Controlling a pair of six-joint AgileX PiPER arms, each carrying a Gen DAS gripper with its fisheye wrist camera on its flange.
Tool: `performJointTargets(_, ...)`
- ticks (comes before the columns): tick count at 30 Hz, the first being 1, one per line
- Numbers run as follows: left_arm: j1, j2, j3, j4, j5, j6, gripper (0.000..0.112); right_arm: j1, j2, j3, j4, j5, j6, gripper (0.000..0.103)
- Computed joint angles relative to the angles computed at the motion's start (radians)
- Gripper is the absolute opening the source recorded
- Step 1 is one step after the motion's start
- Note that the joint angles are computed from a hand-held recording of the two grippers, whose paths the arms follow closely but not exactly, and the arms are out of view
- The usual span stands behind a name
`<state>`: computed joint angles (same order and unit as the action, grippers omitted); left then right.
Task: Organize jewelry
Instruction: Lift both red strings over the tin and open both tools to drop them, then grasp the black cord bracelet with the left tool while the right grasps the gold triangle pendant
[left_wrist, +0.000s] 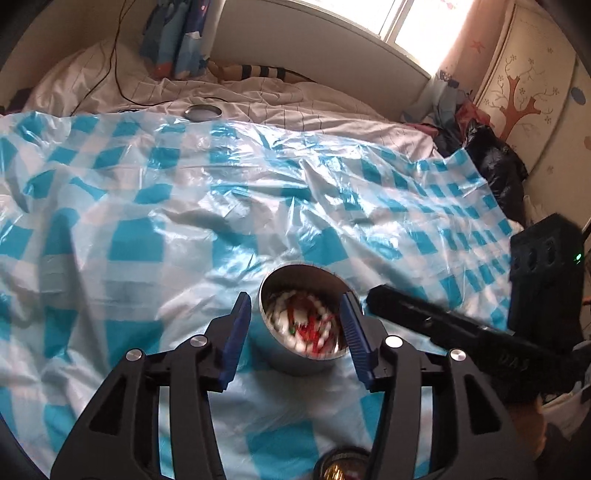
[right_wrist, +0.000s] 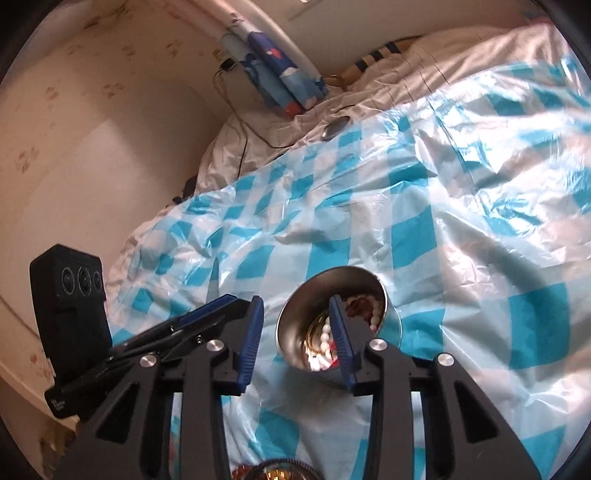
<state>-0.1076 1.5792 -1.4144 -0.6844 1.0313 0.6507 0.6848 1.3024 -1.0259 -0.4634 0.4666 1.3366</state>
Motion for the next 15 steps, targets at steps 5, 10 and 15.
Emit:
performJointTargets(5,0.007,-0.078,0.096,0.075,0.065,0.065,0.049,0.083,-0.040,-0.001,-0.020,0.135,0.022,0.045)
performJointTargets(10,0.019,-0.109,0.180,0.140,0.118,0.086,0.050,0.164,-0.096,0.037,-0.018,0.248,0.067,0.047)
performJointTargets(15,0.002,-0.123,0.238,0.185,0.157,0.077,0.053,0.251,-0.179,0.076,-0.066,0.319,0.189,0.051)
